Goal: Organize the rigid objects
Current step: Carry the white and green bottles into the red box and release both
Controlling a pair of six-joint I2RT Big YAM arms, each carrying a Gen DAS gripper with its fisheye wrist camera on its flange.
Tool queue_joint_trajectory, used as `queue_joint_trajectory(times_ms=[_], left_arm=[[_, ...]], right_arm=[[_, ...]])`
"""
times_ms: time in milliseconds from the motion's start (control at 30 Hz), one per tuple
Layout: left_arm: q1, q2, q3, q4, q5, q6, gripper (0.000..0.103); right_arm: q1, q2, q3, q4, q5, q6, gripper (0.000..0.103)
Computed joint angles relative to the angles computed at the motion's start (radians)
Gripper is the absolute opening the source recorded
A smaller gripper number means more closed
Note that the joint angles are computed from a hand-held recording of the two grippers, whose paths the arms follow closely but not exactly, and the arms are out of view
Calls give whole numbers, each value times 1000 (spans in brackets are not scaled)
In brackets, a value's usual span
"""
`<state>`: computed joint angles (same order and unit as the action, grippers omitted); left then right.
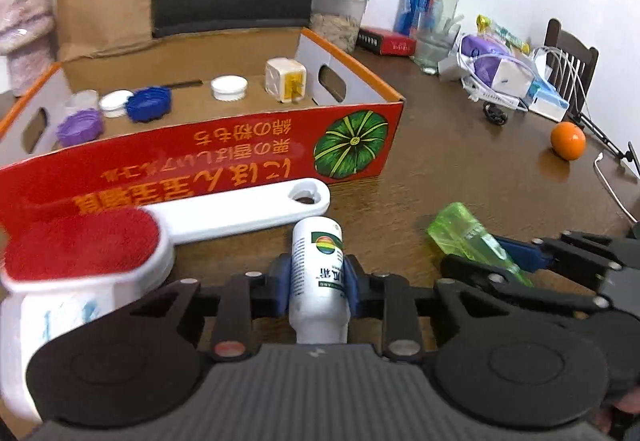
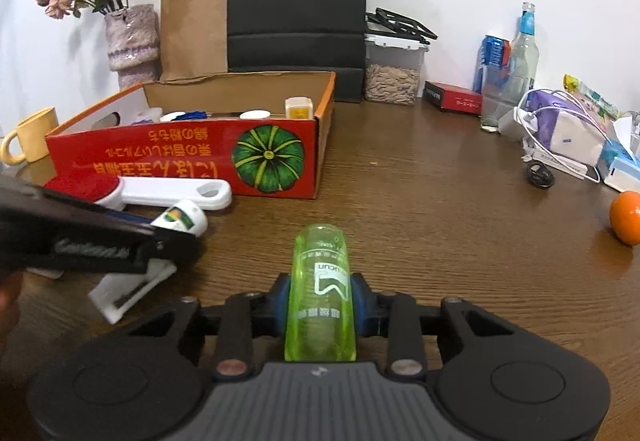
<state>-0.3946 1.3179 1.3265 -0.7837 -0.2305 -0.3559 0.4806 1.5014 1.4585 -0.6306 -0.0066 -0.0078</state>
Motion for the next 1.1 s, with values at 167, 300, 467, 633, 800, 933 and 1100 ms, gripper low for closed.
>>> queue_joint_trajectory(times_ms=[167, 300, 467, 633, 800, 933, 1100], left_arm=[[-110, -178, -119, 43, -176, -27, 28], [-211, -358, -217, 49, -287, -135, 28], [-408, -538, -287, -33, -511, -332, 28], [-481, -594, -284, -136, -600, -397, 28], [-465, -614, -291, -118, -585, -381, 28], [-351, -609, -286, -48, -458, -303, 28], [-56, -510, -193, 29, -109, -170, 28]], right_arm=[[24, -130, -145, 127, -1, 38, 30], [65, -277, -271, 204, -6, 74, 30], [156, -494, -426, 242, -20, 143, 30], [214, -556, -449, 210, 11, 137, 30], [234, -551, -441, 210, 43, 149, 30], [224, -518, -409, 213, 30, 140, 30], [156, -372, -251, 217, -59, 105, 30]])
